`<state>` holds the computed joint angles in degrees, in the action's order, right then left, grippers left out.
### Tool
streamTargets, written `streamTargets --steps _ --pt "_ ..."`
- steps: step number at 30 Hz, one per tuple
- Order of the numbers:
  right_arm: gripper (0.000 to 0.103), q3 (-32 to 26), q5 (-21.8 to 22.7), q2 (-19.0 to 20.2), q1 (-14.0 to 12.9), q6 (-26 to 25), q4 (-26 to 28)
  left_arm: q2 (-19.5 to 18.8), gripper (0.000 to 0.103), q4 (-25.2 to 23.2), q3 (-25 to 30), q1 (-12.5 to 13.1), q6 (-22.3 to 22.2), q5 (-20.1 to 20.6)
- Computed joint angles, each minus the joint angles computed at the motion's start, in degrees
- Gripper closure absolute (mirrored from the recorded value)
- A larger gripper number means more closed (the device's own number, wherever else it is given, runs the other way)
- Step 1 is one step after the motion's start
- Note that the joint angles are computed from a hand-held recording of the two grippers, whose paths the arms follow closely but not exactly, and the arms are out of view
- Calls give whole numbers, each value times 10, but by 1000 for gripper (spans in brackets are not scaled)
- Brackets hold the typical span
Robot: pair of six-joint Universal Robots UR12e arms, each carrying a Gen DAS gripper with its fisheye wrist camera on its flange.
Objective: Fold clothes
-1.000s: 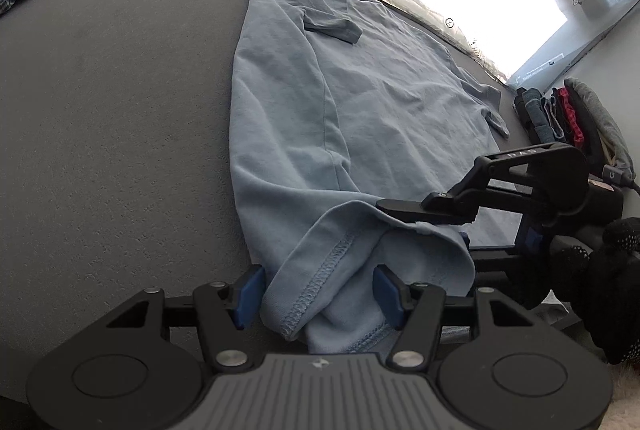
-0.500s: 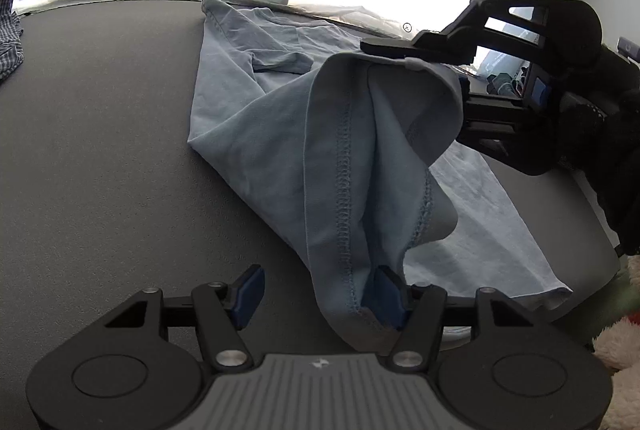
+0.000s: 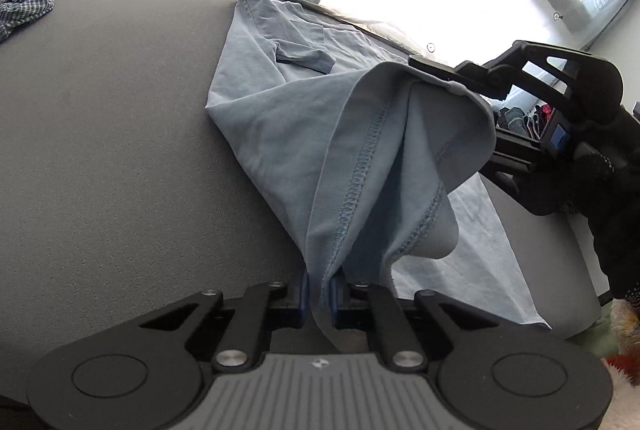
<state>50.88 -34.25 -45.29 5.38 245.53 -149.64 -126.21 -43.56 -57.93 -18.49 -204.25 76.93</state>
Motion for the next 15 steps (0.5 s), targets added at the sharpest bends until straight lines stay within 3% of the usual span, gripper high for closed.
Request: streamTargets --steps 5,15 --pt "96 -6 19 4 0 -15 13 18 95 3 -22 -5 -20 20" --pt "96 -9 36 8 -3 -9 19 20 91 -8 -23 -9 -46 57"
